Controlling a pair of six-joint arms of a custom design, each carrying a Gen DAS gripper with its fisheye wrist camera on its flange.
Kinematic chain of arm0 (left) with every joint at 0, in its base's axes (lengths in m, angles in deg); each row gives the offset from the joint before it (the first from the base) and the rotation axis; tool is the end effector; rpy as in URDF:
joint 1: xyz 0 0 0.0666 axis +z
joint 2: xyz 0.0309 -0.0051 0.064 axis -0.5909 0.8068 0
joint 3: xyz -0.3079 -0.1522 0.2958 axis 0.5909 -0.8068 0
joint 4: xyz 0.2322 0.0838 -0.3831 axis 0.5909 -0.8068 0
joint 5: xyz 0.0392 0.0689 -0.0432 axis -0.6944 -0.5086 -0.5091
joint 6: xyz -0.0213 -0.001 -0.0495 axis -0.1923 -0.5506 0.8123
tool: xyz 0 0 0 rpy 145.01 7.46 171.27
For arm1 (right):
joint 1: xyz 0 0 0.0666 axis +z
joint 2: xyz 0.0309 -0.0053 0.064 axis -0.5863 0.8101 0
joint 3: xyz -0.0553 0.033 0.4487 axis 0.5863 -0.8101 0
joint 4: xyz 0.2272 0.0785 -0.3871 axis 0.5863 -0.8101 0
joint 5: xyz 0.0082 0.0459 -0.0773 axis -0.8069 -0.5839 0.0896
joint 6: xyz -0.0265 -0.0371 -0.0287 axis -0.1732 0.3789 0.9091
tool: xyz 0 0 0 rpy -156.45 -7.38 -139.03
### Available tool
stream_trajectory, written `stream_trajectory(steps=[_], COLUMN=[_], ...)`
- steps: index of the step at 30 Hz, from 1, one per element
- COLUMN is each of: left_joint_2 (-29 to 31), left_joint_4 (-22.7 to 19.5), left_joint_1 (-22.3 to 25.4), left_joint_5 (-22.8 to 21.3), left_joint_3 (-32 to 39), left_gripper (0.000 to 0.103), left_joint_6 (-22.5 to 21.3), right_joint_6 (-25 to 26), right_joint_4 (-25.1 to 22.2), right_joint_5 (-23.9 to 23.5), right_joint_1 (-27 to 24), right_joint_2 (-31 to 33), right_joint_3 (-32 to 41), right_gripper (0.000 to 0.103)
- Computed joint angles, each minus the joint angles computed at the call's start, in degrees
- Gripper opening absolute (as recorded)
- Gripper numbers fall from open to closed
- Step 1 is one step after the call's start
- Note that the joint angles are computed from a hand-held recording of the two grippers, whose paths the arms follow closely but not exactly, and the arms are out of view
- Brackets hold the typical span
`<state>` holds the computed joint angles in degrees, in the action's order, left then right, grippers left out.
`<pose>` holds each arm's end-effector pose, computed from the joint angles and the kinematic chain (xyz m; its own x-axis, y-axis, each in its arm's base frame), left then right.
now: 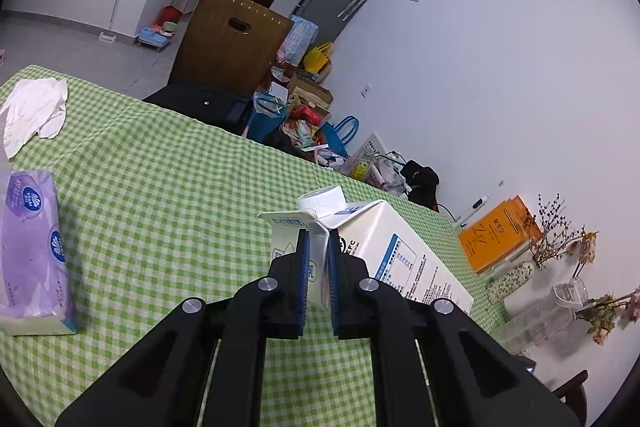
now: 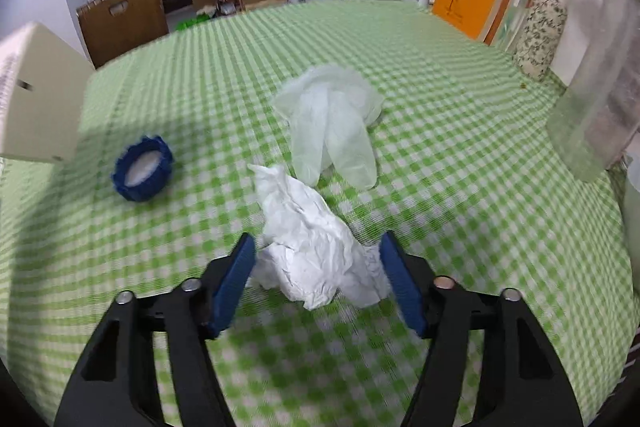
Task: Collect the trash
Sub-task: 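Grasp the white milk carton with the left tool while the right tool grasps the white tissue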
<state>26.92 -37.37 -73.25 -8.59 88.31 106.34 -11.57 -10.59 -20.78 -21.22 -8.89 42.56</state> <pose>0.3209 -0.2217 0.5108 -0.4362 -0.6141 -0.6577 -0.2744 0.7869 -0.5527 0.4238 0.1083 0.4197 -0.8043 -0.1018 -0.5854 -0.1361 0.9906 0.0147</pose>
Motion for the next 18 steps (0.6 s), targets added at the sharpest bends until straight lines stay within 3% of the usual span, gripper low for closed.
stream_trajectory(steps=[3, 10, 18], left_joint_2=[-0.4, -0.6, -2.3], left_joint_4=[-0.1, 0.5, 4.2], left_joint_1=[0.0, -0.5, -2.0], left_joint_5=[-0.6, -0.8, -1.1], left_joint_3=[-0.2, 0.0, -0.3], left_gripper=[0.006, 0.006, 0.006], left_joint_6=[0.5, -0.2, -0.8], right_joint_6=[0.3, -0.7, 0.3], right_joint_4=[0.8, 0.9, -2.8], right_joint_5=[-1.1, -2.3, -4.0], right_joint_1=[0.0, -2.3, -10.9], right_joint_2=[-1.2, -9.5, -22.0], right_joint_3=[-1.0, -3.3, -5.3], right_gripper=[0.019, 0.016, 0.016])
